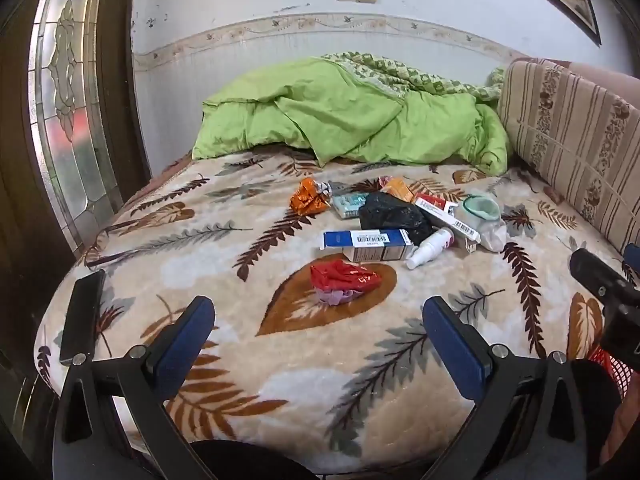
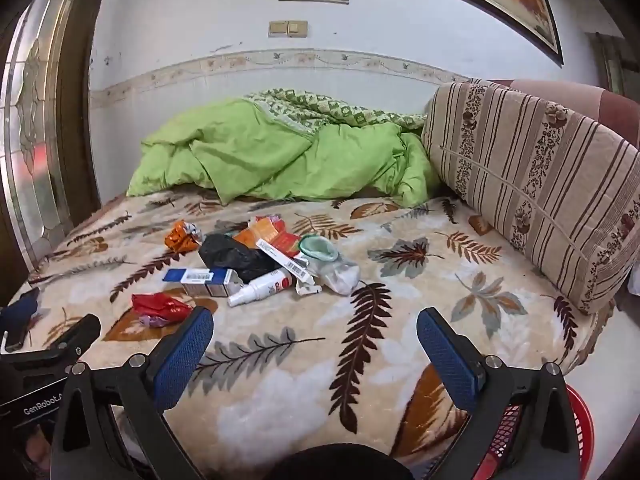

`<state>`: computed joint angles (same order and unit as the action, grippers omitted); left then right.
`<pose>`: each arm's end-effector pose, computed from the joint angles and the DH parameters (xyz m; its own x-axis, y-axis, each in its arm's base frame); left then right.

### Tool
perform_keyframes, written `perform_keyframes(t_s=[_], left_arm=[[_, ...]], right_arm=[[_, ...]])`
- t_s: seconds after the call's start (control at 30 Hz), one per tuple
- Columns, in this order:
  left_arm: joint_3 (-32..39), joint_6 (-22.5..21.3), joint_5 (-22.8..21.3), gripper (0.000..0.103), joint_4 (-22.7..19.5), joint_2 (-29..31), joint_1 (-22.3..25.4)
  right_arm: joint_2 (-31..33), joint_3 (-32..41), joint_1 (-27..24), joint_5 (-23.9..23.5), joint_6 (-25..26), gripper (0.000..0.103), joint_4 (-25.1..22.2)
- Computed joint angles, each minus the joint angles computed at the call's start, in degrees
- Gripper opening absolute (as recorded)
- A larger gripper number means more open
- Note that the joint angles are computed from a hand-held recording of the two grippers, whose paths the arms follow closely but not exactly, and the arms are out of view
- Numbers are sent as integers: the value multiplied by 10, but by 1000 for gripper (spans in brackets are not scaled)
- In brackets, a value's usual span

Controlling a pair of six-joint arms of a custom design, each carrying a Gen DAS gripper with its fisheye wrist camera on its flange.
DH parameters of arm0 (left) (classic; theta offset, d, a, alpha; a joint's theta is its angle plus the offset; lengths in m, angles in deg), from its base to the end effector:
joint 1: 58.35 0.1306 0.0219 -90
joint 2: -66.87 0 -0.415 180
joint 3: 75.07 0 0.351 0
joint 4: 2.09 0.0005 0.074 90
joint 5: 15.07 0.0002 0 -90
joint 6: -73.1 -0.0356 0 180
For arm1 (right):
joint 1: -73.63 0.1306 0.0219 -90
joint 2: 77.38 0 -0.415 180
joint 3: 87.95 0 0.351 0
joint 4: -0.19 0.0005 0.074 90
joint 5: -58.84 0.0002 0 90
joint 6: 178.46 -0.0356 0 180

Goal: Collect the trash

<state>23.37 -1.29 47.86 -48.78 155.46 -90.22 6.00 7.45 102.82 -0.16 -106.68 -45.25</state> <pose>0.3836 -0.2200 0.5420 -0.5337 0.0497 -0.8442 0.0179 0.9987 0.0474 0.3623 0.1808 0.5582 -0.4701 0.0444 -0.8815 0.1097 0.9939 -0.0085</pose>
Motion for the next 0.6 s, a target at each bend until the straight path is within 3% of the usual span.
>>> perform_keyframes(t_s=[0.13, 0.6], left_arm=[[1, -3, 3, 103, -4, 7, -1], [7, -3, 19, 103, -14, 15, 9]], right_arm=[[19, 24, -2, 0, -12, 102, -34], [22, 17, -12, -5, -15, 102, -45]])
